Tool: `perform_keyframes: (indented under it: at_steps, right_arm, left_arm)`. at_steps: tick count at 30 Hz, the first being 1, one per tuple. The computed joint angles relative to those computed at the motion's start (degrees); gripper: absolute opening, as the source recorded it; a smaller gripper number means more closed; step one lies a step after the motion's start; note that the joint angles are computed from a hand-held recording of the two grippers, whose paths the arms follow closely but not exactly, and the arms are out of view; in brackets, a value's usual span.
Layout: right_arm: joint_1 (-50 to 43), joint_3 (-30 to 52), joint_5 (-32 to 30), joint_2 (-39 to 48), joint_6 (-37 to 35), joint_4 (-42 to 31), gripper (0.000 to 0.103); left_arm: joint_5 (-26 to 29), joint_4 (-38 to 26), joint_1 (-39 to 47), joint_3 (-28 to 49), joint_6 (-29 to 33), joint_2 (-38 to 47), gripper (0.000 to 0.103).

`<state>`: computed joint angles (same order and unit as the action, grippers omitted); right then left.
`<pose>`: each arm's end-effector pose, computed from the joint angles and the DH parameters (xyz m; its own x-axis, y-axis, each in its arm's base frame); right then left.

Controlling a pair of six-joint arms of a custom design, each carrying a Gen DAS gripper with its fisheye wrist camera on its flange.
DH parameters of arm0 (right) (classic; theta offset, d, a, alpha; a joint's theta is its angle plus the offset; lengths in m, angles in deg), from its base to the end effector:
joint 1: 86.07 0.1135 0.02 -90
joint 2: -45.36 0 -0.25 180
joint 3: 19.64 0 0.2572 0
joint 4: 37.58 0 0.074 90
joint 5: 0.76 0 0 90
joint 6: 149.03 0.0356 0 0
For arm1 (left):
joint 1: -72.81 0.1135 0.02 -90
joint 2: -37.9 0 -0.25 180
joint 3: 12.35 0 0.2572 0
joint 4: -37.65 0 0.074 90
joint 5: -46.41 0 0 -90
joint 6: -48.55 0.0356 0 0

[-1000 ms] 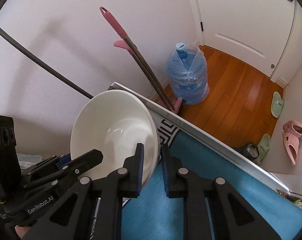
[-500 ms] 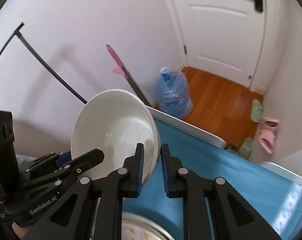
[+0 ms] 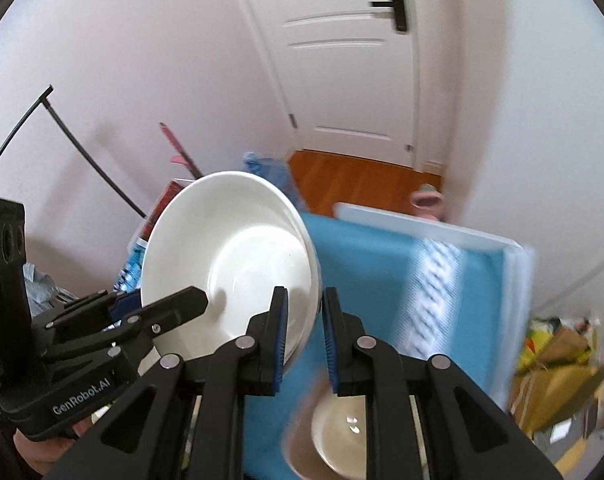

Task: Organize plates and bowls
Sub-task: 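Carry the white bowl over and lower it into the cream bowl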

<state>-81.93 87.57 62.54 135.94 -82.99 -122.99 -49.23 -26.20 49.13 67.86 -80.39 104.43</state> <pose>0.3053 0.0381 0.3385 -0.7576 -0.4186 -0.5009 -0.5847 0.7762 0.2358 0.2216 -0.0934 0.3196 -0.7620 -0.3488 -0.5456 -0.1760 0.9224 -0.3439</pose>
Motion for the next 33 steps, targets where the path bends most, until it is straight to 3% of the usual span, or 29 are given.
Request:
perform_keyframes:
  at_steps: [6,12,21,33]
  right_arm:
    - [-13.12,-4.46,-1.88,-2.29,-8.91,-5.13,0.016]
    - [-18.11,-10.69,-2.12,-3.34,-10.65,-4.56,0.016]
    - [-19.28,-18.63,0.35,-3.23,-11.77,0.51,0.016]
    - [-17.76,-21.66,3.08,-2.76,-11.06,4.71,0.016]
  left_arm:
    - [-2.30,0.50,-11.14,1.72,-6.35,5.78,0.023]
    - [-2.82,-0.39,-16.25,1.69,-8.73,9.93,0.023]
    - [-1.33,-0.74,-17.09,1.09,-8.54,15.49,0.023]
    - [-0.10,-2.07,-15.52,2.88,-4.96,20.22,0.023]
